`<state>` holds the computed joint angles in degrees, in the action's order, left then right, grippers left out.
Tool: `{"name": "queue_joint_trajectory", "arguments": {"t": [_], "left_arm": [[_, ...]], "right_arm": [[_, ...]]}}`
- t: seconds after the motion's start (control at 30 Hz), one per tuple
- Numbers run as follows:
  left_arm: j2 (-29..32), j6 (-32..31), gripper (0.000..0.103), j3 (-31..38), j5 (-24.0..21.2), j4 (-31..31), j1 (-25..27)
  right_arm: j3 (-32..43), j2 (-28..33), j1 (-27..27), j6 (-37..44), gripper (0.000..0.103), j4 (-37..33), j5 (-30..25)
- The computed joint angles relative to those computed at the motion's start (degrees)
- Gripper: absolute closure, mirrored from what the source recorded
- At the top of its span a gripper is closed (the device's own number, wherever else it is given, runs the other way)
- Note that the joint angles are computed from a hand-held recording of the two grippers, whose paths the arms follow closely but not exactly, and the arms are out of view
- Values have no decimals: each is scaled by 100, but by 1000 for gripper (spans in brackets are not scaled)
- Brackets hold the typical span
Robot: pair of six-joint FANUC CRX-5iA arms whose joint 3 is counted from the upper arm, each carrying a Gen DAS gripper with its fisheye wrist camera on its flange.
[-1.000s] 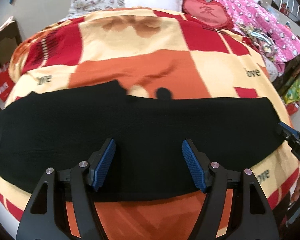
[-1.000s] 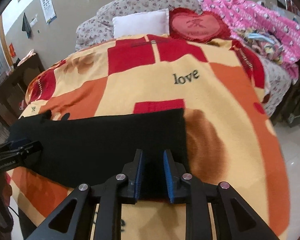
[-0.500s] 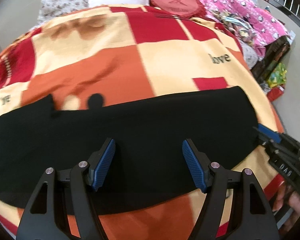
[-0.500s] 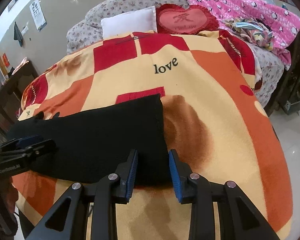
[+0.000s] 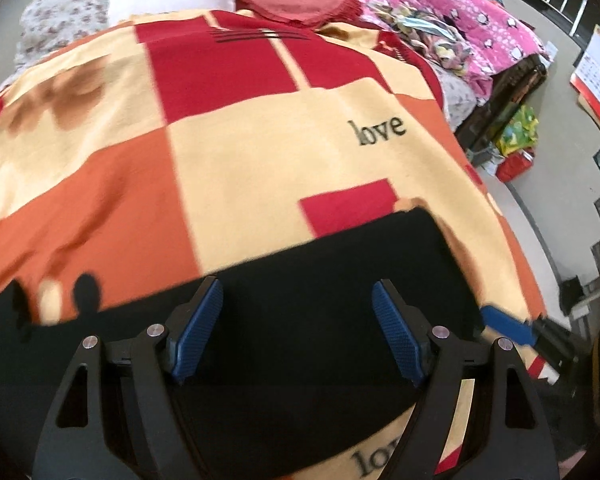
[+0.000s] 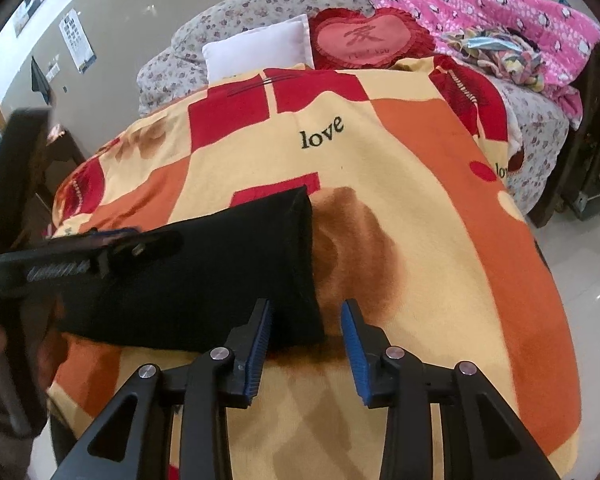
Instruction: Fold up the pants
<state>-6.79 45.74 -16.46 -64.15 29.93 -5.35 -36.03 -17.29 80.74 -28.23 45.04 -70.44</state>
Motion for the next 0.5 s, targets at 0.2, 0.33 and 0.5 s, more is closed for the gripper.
{"name": "queue_joint_trajectory", "arguments": {"t": [0.2,0.33,0.5], "left_arm": [[371,-230,25,329,76,-61,-387],[638,-329,25,564,91,-157,-663],[966,-454,25,827,-140,-148,-897]], "right_arm": [[-349,-259,174,-432,60,196,205],[-547,-309,88,-592,59,519,570],[-716,-213,-152,-902,58,1007,988]]}}
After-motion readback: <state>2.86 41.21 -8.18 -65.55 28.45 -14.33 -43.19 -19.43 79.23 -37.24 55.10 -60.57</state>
